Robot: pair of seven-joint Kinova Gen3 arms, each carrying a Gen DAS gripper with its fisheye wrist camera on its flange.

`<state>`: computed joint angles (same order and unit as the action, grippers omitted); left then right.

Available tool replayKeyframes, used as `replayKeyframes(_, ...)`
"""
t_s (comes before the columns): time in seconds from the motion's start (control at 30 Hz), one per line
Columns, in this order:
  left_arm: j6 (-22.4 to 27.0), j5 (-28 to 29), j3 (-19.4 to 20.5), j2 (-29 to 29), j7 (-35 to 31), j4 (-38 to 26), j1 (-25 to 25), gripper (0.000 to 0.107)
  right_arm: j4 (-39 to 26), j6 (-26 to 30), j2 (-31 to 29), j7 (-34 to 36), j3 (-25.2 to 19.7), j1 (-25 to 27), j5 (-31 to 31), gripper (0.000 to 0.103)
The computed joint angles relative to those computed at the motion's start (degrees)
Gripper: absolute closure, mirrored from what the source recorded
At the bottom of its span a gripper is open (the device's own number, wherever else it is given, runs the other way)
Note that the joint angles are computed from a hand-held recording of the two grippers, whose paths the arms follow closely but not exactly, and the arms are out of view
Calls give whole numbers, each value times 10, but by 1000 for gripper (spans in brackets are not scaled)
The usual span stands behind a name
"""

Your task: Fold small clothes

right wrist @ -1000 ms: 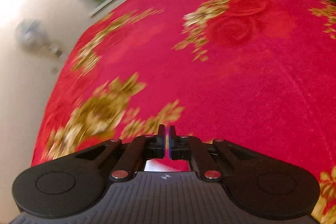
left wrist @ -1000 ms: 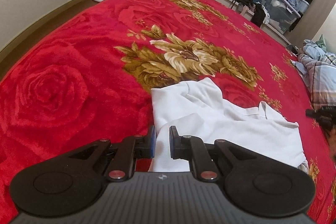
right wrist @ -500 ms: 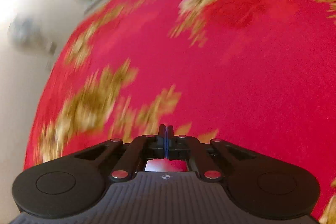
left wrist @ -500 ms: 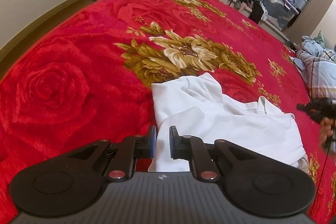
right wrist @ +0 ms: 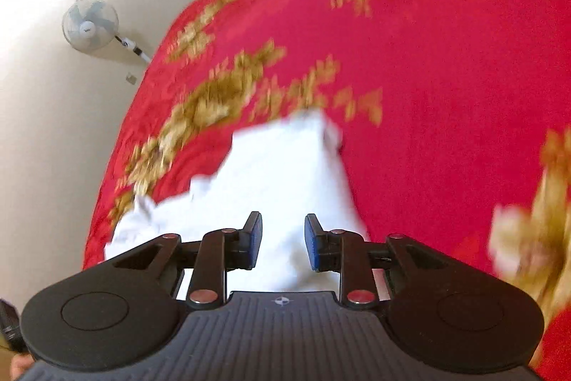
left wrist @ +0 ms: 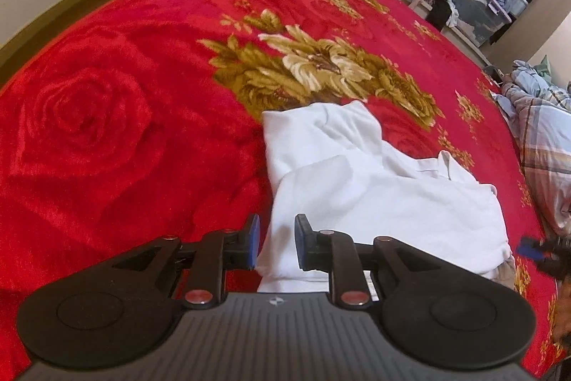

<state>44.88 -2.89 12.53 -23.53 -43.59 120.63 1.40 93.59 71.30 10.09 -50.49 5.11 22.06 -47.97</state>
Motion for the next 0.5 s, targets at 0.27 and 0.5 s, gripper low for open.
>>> replayKeyframes(0.27,-1,5,-4,12,5,11,4,85,69,-98,-31,-115,0,-52,50,73)
replayKeyframes(0.5,-45,8,1,-1,8,23,11,105,91,-108,-42,-99,17,-18,-25,101)
